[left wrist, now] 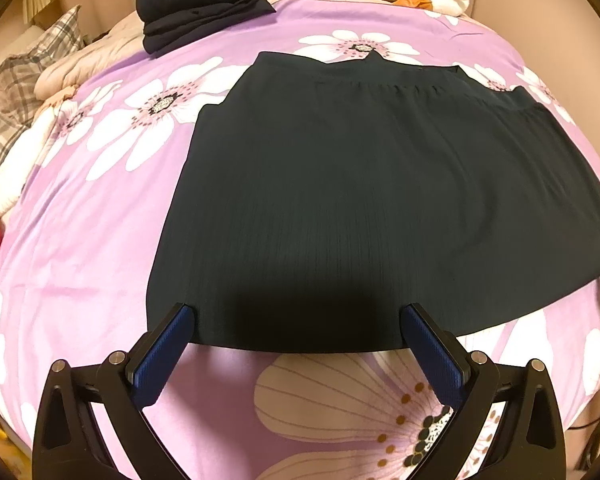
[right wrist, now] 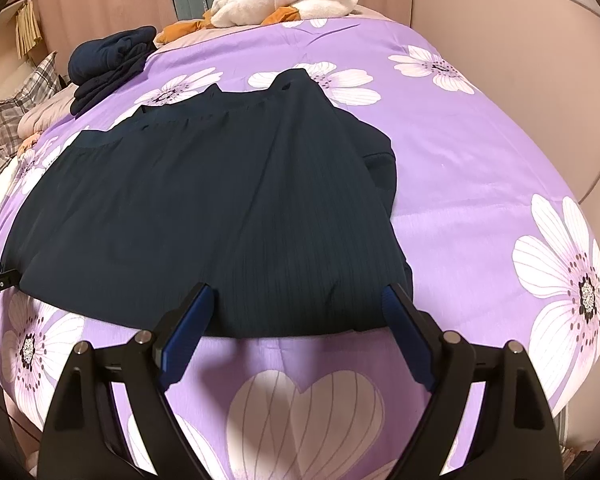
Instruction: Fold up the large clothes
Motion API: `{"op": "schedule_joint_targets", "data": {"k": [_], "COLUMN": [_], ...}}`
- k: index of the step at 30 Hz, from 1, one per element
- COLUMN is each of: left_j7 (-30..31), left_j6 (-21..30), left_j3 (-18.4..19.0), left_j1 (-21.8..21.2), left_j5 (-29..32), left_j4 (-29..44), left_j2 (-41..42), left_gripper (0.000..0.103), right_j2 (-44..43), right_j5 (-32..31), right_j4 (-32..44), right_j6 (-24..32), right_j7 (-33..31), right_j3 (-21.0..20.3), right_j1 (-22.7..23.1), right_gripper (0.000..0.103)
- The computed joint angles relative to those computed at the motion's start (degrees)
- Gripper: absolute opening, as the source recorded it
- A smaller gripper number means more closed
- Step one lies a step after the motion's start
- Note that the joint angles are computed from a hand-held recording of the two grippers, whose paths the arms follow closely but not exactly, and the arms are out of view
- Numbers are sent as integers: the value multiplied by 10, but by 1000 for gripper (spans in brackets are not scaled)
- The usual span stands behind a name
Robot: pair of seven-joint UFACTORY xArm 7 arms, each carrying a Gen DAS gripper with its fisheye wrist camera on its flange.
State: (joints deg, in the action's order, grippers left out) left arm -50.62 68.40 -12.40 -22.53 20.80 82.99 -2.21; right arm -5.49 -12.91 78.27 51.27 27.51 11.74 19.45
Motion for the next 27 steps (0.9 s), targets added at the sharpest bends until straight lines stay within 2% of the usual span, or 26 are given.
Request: {"op": "schedule_joint_targets", "data": {"k": [27], "left_j7": [-10], "left_j6": [18], "left_j3": [-1], "left_j1": [-8], "left_j5": [13], "left_j4": [11], "left_j2": [6], "left_gripper": [102], "right_j2": [2], "right_j5": [-5], "right_j4": [10], "right_j6": [25], "right_j7": [2], "right_j3": [2], "right_j1": [5], "right_gripper": [87]}}
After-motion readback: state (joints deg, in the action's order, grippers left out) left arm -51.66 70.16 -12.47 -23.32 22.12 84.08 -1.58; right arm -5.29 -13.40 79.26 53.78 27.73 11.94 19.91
